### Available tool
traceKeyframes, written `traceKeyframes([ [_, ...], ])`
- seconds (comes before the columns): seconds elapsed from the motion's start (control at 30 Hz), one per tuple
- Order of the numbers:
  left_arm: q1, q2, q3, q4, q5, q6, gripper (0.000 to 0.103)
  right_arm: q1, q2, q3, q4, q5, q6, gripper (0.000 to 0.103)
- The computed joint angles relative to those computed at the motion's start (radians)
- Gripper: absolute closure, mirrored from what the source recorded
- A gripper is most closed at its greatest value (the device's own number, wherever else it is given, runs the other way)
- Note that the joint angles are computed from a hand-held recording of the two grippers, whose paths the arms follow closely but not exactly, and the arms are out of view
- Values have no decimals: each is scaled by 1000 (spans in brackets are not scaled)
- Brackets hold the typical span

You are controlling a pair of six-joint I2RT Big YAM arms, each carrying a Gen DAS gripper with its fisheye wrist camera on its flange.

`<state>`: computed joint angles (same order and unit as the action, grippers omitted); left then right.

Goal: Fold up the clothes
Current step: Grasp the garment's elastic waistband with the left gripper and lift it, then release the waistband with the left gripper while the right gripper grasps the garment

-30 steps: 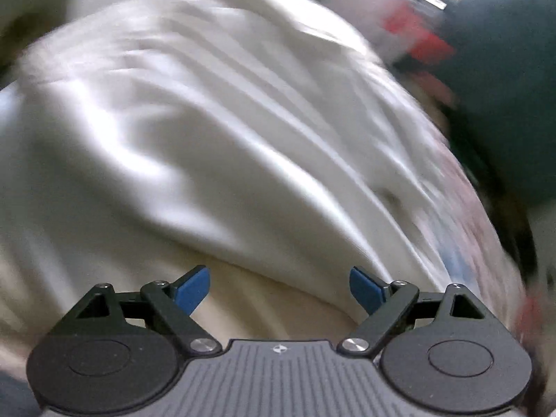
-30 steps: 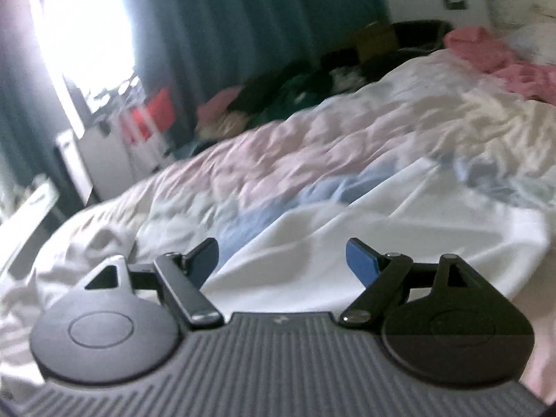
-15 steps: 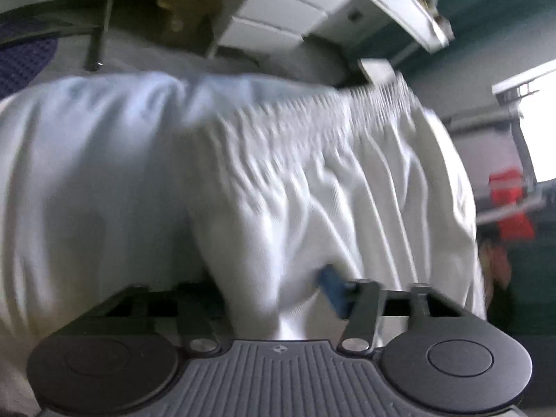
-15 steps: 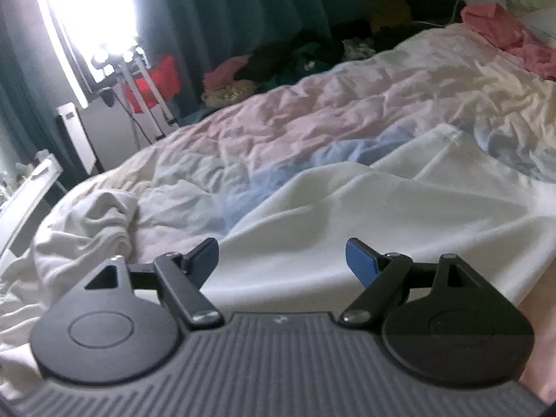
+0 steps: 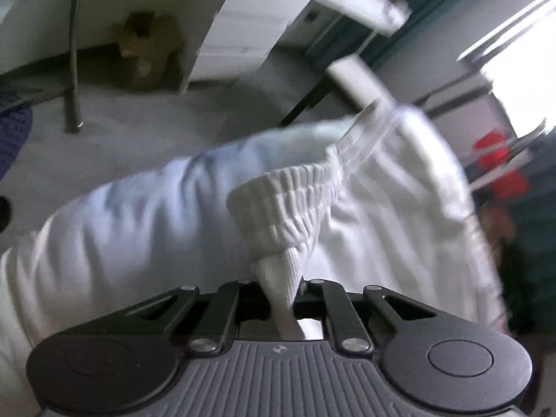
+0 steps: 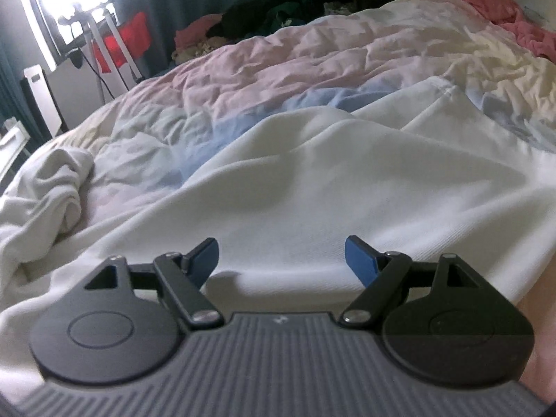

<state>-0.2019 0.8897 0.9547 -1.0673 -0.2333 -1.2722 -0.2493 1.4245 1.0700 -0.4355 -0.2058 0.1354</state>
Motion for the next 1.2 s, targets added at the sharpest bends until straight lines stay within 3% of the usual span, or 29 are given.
traceKeyframes([
  [0.07, 48, 22, -5, 2, 58, 119, 84, 4, -6, -2, -4, 4, -9, 22],
  [0.17, 15, 62, 36, -40, 32, 254, 80, 3, -22, -9, -5, -15, -10, 22],
  [0.2, -1, 73, 62, -74, 14, 273, 71, 3, -28, -12, -1, -23, -9, 22],
  [0.23, -25, 93, 98, -130, -26, 284, 47, 2, -33, -15, 2, -30, -7, 21],
  [0.27, -61, 118, 137, -190, -88, 286, 39, 4, -37, -16, 6, -31, -8, 21],
  [0.37, -176, 154, 221, -298, -291, 318, 30, 10, -46, -17, 22, -31, -11, 21],
  [0.47, -283, 181, 285, -310, -431, 328, 23, -1, -46, -6, 44, -68, 4, 21],
  [0.57, -383, 240, 345, -232, -519, 354, 20, -44, -9, 52, 83, -114, 42, 21],
  [0.67, -457, 318, 395, -89, -546, 426, 20, -98, 79, 170, 82, -147, 65, 21],
  [0.8, -509, 439, 455, 151, -497, 551, 19, -151, 166, 227, 174, -60, 12, 22],
  [0.93, -525, 572, 519, 324, -424, 649, 18, -209, 258, 279, 181, -26, 40, 22],
  [1.0, -528, 630, 520, 406, -412, 671, 18, -233, 300, 306, 196, 24, 50, 22],
  [1.1, -540, 702, 514, 457, -528, 645, 18, -259, 346, 327, 225, 36, 44, 21],
  [1.2, -536, 710, 457, 519, -515, 619, 18, -277, 401, 373, 187, -95, 70, 21],
])
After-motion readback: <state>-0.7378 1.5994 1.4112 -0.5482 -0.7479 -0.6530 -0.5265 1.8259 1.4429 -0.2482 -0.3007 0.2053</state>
